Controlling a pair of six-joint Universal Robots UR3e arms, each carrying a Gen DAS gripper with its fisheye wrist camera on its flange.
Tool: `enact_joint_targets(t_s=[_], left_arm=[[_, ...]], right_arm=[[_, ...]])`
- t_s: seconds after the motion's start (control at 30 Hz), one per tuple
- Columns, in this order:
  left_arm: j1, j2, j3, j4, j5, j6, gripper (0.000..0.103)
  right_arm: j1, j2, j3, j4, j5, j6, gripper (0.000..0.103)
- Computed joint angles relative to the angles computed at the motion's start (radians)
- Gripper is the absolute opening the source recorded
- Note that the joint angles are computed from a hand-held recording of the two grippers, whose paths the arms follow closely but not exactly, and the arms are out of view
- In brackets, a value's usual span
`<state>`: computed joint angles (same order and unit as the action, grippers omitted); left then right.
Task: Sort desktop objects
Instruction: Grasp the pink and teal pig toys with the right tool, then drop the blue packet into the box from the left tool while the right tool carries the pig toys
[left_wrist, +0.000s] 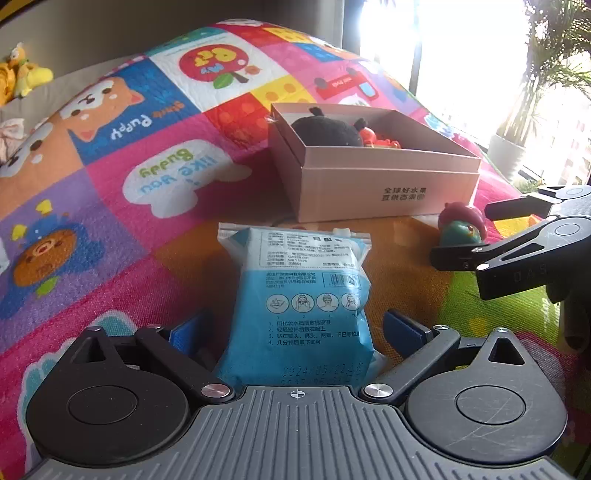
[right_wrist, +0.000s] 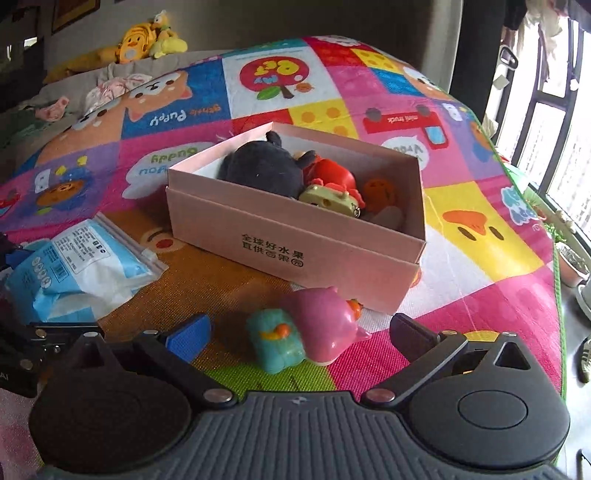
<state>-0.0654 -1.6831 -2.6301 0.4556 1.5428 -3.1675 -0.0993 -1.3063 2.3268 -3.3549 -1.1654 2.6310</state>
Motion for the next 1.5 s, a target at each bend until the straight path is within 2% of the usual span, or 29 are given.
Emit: enact_joint_targets(t_s=[0.03,0.07,0.1,0.13,0.3,0.43,0.5,0.53,0.6,0.67,0.77,0.87,1.0,1.13,1.2,1.23,1.27,1.3,1.37,1.5], left_arm=[[-0.001,-0.002,0.002,-0.001,0.002,0.001,0.102],[-0.002,-0.002,0.003,-0.003,0.004,0.003,0.102],[-0.003,-0.001,0.004,-0.006,0.005,0.003,0.102],[-0.006,-0.001,0.007,-0.009,0.008,0.001,0.102],[-0.026,-0.012,0.006,0.035,0.034,0.009,0.102],[-0.036,-0.011,0.058,-0.013,0.044,-0.002,0.1],[-0.045,-0.015,0.094,-0.063,0.057,0.007,0.082],[-0.046,-0.008,0.106,-0.095,0.057,0.014,0.069],[-0.06,0.009,0.104,-0.104,0.074,0.022,0.063],[-0.056,0.072,0.083,-0.121,0.053,0.056,0.062],[-0.065,0.177,0.111,-0.164,0.038,0.09,0.062],[-0.084,0.169,0.251,-0.184,0.043,0.104,0.062],[-0.11,-0.01,0.504,-0.205,0.028,0.081,0.062],[-0.147,-0.223,0.817,-0.33,-0.001,0.025,0.063],[-0.16,-0.33,1.005,-0.456,-0.026,-0.034,0.073],[-0.162,-0.379,1.087,-0.515,-0.044,-0.048,0.083],[-0.166,-0.409,1.128,-0.533,-0.04,-0.06,0.084],[-0.168,-0.415,1.132,-0.529,-0.032,-0.068,0.084],[-0.14,-0.375,1.036,-0.452,-0.057,-0.066,0.095],[-0.102,-0.258,0.785,-0.297,0.018,-0.022,0.095]], right_arm=[[-0.001,0.005,-0.008,0.017,0.001,0.0,0.1],[-0.007,-0.002,-0.01,0.045,0.014,-0.009,0.088],[-0.021,-0.016,-0.004,0.062,0.038,-0.015,0.085],[-0.027,-0.034,0.005,0.073,0.045,-0.014,0.073],[-0.072,-0.145,0.099,0.051,0.096,-0.054,0.071],[-0.127,-0.28,0.151,0.146,0.147,-0.111,0.071],[-0.164,-0.36,0.167,0.233,0.185,-0.142,0.071],[-0.187,-0.403,0.174,0.282,0.209,-0.156,0.071],[-0.233,-0.476,0.189,0.352,0.25,-0.18,0.071],[-0.287,-0.552,0.215,0.39,0.292,-0.199,0.071],[-0.38,-0.665,0.228,0.498,0.372,-0.227,0.071],[-0.462,-0.734,0.234,0.549,0.456,-0.222,0.071],[-0.495,-0.737,0.243,0.534,0.509,-0.207,0.071],[-0.464,-0.651,0.23,0.46,0.488,-0.175,0.071],[-0.432,-0.577,0.216,0.381,0.453,-0.133,0.071],[-0.42,-0.549,0.21,0.348,0.435,-0.114,0.071],[-0.413,-0.527,0.208,0.321,0.422,-0.1,0.071],[-0.418,-0.518,0.213,0.307,0.419,-0.1,0.071],[-0.441,-0.517,0.228,0.302,0.428,-0.123,0.071],[-0.442,-0.475,0.218,0.289,0.396,-0.119,0.071]])
